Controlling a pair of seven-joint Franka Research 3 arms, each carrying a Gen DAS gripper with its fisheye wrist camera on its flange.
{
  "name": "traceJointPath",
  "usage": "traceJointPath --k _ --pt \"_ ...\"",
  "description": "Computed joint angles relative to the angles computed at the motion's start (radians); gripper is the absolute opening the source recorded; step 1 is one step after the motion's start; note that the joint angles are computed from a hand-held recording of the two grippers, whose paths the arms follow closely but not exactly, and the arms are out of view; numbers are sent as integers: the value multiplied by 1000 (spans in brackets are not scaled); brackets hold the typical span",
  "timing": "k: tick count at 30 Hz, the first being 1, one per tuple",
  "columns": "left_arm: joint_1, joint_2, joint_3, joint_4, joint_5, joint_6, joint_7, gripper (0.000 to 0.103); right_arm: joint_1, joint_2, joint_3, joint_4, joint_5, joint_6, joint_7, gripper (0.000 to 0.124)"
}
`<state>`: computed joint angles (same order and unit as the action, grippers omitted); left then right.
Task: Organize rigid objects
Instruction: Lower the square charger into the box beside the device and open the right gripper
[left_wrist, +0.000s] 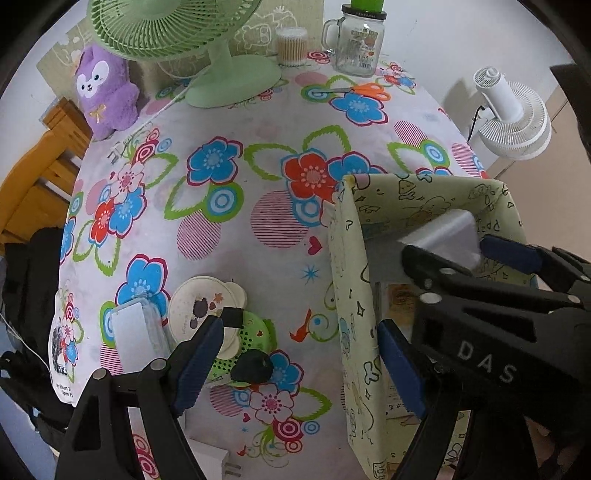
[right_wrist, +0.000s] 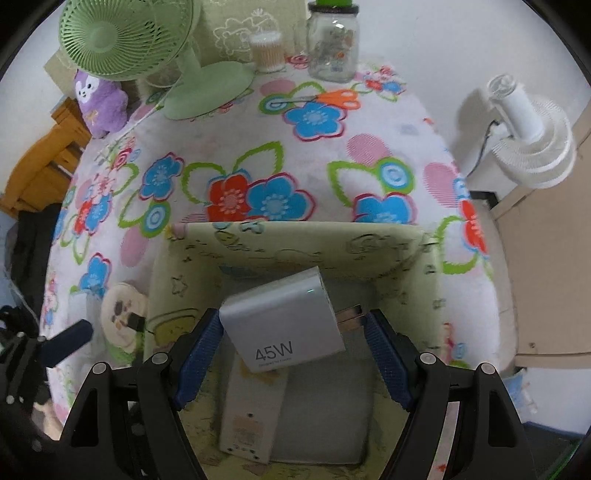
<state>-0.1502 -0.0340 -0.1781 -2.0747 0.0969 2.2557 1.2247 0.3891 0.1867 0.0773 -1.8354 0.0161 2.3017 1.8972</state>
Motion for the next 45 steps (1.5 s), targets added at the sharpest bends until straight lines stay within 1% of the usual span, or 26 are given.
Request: traceJointPath --k 3,5,6,9,14,26,31,40,45 --pt "3 2 3 3 -15 -5 15 86 -3 7 10 3 45 20 -29 81" --pt "4 1 4 2 -24 -2 28 87 4 2 10 1 38 38 -31 83" --pt "5 0 4 2 -22 -2 28 87 8 2 9 3 29 39 -29 87" --pt "7 -6 7 -2 -30 4 51 87 18 -9 2 -4 -14 41 3 89" --pt "10 -32 11 -23 -49 25 83 87 17 -42 1 -31 -31 24 67 89" --pt "23 -145 37 -113 -44 64 137 87 28 -133 31 -93 -141 23 216 89" --pt "30 -189 54 -151 -51 67 160 87 38 -147 47 -91 -179 9 261 89" --pt "43 -259 85 -204 -68 90 231 87 68 -160 73 -84 -225 9 334 89" --pt "47 -287 102 -228 -82 94 285 87 88 -163 83 -79 -268 -1 406 89"
